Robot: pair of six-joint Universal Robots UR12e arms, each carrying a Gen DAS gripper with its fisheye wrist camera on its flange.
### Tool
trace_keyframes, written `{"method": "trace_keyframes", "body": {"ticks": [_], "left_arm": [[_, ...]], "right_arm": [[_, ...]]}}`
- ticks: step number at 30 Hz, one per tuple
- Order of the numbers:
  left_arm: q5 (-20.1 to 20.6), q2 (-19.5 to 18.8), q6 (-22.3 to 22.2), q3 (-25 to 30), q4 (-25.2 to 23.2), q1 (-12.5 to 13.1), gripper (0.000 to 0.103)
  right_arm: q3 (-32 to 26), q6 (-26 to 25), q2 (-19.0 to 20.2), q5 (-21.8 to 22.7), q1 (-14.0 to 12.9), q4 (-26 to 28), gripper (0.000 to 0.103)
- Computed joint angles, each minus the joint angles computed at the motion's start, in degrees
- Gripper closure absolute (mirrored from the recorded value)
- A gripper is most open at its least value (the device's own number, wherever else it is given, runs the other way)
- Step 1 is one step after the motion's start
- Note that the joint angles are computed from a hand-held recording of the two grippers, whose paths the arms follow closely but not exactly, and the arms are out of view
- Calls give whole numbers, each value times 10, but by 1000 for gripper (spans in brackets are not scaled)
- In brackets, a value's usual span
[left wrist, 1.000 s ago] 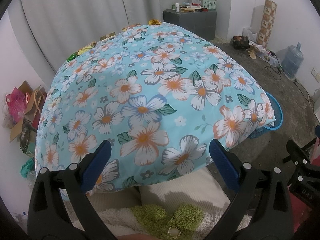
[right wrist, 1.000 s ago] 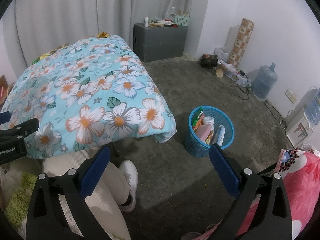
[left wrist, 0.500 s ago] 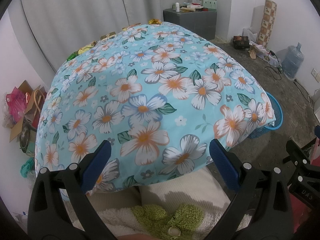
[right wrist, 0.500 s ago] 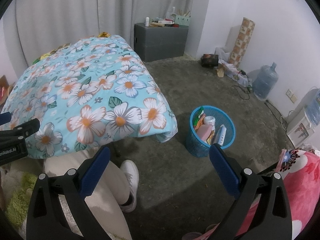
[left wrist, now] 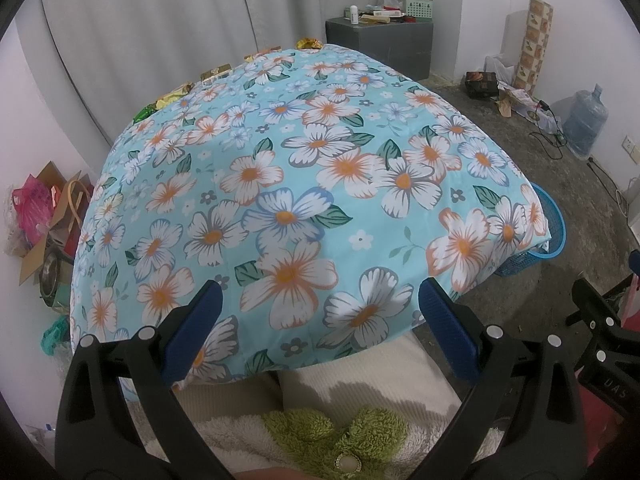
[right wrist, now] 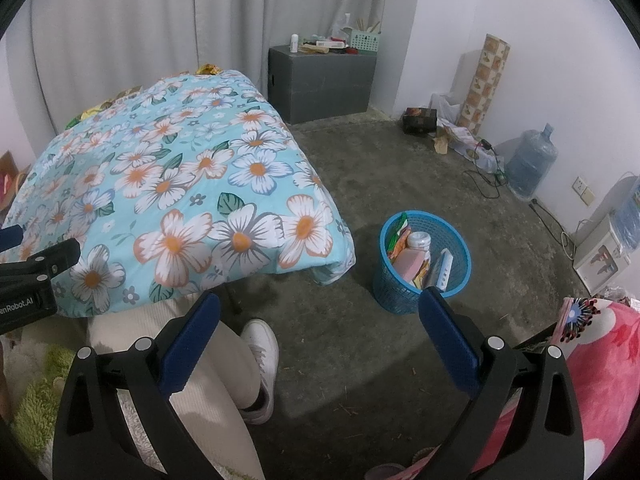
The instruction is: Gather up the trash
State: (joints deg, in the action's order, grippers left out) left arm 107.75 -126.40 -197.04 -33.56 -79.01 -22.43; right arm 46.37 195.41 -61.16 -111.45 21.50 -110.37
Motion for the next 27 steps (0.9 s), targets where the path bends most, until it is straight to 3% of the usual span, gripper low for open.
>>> {"method": "trace_keyframes", "body": {"ticks": [27], "left_arm": [[1,4,2,-4,0,1,9]], "right_arm": [[1,0,-1,2,-1,0,6]]}}
